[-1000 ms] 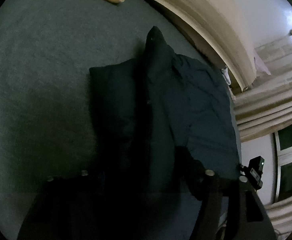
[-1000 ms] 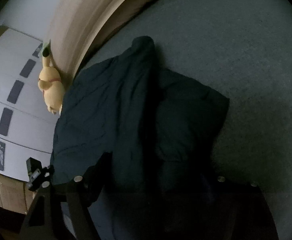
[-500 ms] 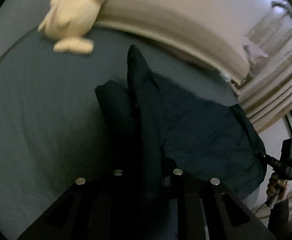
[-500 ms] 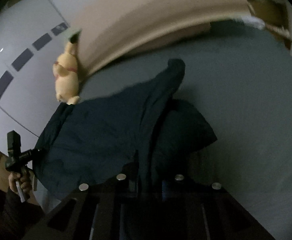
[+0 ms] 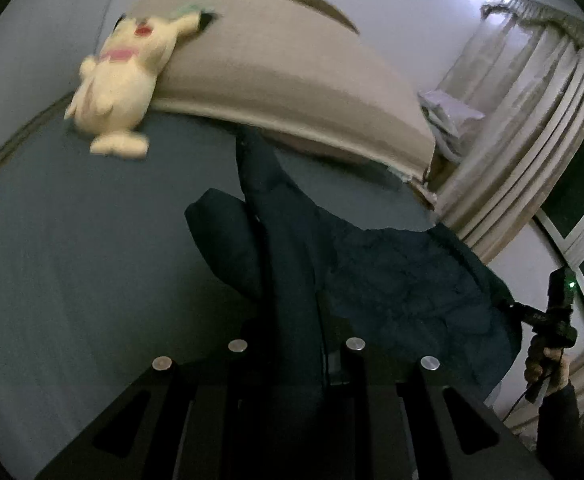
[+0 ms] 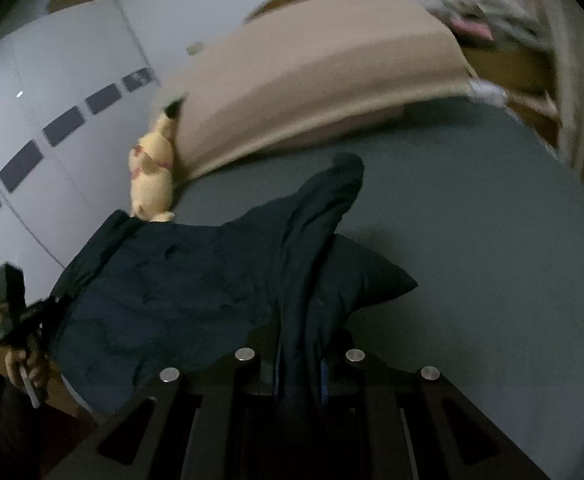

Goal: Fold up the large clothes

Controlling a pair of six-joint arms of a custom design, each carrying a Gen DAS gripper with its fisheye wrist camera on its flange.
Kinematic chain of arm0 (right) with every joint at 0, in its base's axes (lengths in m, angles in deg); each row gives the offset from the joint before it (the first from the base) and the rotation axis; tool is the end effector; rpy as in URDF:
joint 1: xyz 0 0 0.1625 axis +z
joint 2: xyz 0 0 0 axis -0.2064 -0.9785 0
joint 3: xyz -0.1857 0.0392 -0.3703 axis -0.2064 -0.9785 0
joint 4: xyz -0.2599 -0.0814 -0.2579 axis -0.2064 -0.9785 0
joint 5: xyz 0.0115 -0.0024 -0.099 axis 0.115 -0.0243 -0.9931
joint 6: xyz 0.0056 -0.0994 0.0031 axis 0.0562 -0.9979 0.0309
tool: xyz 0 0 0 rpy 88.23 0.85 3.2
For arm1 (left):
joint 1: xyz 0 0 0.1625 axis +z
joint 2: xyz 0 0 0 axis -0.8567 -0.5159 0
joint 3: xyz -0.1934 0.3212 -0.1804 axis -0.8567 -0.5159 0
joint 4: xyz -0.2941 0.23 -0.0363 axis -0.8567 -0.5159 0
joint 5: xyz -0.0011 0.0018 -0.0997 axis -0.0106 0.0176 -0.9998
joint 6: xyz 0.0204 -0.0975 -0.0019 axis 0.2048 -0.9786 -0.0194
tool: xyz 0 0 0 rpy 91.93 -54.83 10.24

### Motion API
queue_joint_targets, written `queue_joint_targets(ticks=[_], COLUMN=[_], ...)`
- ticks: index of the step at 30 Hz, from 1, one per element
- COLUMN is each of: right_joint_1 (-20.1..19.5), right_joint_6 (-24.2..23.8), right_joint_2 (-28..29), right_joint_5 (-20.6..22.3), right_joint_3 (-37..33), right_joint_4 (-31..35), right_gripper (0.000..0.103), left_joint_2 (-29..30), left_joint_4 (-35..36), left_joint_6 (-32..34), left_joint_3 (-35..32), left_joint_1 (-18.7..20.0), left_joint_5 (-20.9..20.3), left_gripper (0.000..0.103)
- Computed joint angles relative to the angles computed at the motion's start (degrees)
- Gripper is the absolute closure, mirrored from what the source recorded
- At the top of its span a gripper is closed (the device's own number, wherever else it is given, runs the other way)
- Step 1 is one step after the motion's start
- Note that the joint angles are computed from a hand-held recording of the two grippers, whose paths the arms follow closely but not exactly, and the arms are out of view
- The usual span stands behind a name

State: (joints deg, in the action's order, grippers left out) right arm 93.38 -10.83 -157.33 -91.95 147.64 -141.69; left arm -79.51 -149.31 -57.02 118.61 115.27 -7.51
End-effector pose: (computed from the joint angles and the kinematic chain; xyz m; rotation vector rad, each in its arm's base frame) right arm 0.0462 -0.3916 0.3893 0.0156 -2.4191 1.1278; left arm -0.2170 -0.6026 0.1958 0.7672 2.8969 -0.6325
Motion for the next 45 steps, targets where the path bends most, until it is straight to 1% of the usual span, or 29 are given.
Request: queue_joint_targets(ticks=[2, 4, 5, 7, 8, 9, 11, 14, 15, 16, 17, 18, 20, 21, 22, 23, 25, 27, 29, 32, 33, 35, 36, 37, 39, 41, 45], right_joint_1=[-3.97, -7.74, -9.31, -13.15, -14.09, -15.18, -16.23, -16.14, -15.21, -14.35, -14.85, -15.21, -15.02, -15.47, -15.90, -16.13, -16.37, -16.30, -15.87, -13.58, -12.71, -11.11, -11.04, -10.10, -9.71, -10.08, -11.77], right_joint_6=[-0.42, -0.07, -0.46, 0.37, 0.63, 0.92, 1.14, 1.87, 2.60, 3.59, 3.73, 4.51, 6.10, 6.41, 6.33, 6.32, 6.59, 7.84, 8.72, 9.53, 9.46, 9.51, 8.93, 8.60, 8.03, 8.84, 7.68], right_joint_2=[0.37, 1.59, 2.77, 3.80, 3.99, 4.26, 4.60, 5.11, 6.08, 6.93, 6.13, 5.43, 3.69, 2.38, 0.99, -1.03, -4.02, -6.12, -6.09, -1.66, 0.20, 4.49, 5.55, 8.19, 11.26, 13.80, 15.00], right_joint_5=[1.23, 2.06, 2.16, 5.02, 6.06, 7.24, 7.83, 7.11, 6.27, 5.02, 4.88, 5.42, 5.63, 6.74, 7.79, 8.52, 9.13, 9.32, 9.87, 9.93, 9.29, 7.32, 7.02, 5.33, 3.98, 3.96, 5.07], right_joint_3=[2.97, 4.94, 5.67, 7.16, 7.44, 7.97, 8.75, 8.48, 7.77, 7.19, 7.35, 7.26, 7.14, 7.43, 7.81, 7.93, 7.85, 6.89, 5.29, 0.70, -1.00, -5.09, -5.95, -8.09, -10.87, -13.88, -16.32], right_joint_4=[-1.83, -2.86, -3.85, -5.46, -5.83, -6.89, -8.55, -8.63, -8.72, -8.49, -7.58, -6.59, -4.41, -3.93, -3.56, -2.31, -0.86, -0.52, -0.43, -0.79, -0.28, 1.50, 2.10, 2.40, 2.25, 3.42, 7.25], right_gripper=[0.089, 0.089, 0.089, 0.088, 0.088, 0.088, 0.086, 0.084, 0.081, 0.076, 0.072, 0.065, 0.045, 0.031, 0.030, 0.030, 0.029, 0.029, 0.028, 0.028, 0.028, 0.028, 0.028, 0.028, 0.028, 0.028, 0.028], left_joint_2=[0.27, 1.02, 1.50, 2.05, 2.25, 1.98, 2.12, 1.81, 1.58, 1.22, 0.86, 0.42, -1.32, -1.86, -3.15, -4.25, -6.84, -7.64, -6.26, -1.74, 0.62, 3.92, 6.11, 7.14, 9.20, 10.49, 13.28], left_joint_4=[-0.47, -1.62, -1.50, -2.35, -3.25, -3.57, -3.53, -3.41, -3.26, -2.49, -1.40, -0.80, 2.82, 3.41, 3.37, 2.71, -0.84, -2.20, -0.84, 2.46, 4.16, 6.53, 8.51, 9.02, 10.65, 11.82, 14.17], left_joint_6=[-1.47, -1.99, -3.57, -4.46, -4.97, -5.12, -3.87, -4.05, -4.68, -5.82, -6.45, -6.62, -7.61, -7.95, -7.98, -7.66, -6.63, -6.33, -5.63, -4.00, -3.09, -3.75, -3.72, -3.49, -4.19, -4.44, -5.76], left_joint_3=[2.28, 5.51, 6.18, 6.89, 7.20, 7.61, 7.64, 8.15, 8.42, 8.58, 8.43, 8.58, 7.70, 7.47, 7.55, 7.78, 8.31, 7.64, 4.64, -0.31, -2.83, -5.95, -8.41, -9.40, -11.48, -13.08, -16.54], left_joint_1=[0.72, 1.54, 2.85, 4.89, 5.78, 5.83, 5.42, 5.15, 5.19, 5.02, 4.85, 4.57, 3.69, 3.53, 3.25, 3.01, 2.29, 2.11, 2.25, 2.10, 2.31, 2.21, 2.36, 2.59, 2.76, 3.02, 3.89], left_joint_5=[0.34, 3.39, 2.69, 1.20, 0.26, -0.04, 1.41, 1.84, 1.87, 2.12, 2.56, 3.00, 4.80, 5.41, 6.13, 6.52, 8.67, 9.53, 9.12, 8.93, 8.09, 8.91, 9.02, 8.92, 10.24, 10.26, 9.12], left_gripper=[0.086, 0.086, 0.085, 0.082, 0.082, 0.081, 0.079, 0.076, 0.072, 0.069, 0.068, 0.067, 0.063, 0.057, 0.048, 0.044, 0.034, 0.032, 0.032, 0.032, 0.032, 0.032, 0.032, 0.032, 0.032, 0.032, 0.032])
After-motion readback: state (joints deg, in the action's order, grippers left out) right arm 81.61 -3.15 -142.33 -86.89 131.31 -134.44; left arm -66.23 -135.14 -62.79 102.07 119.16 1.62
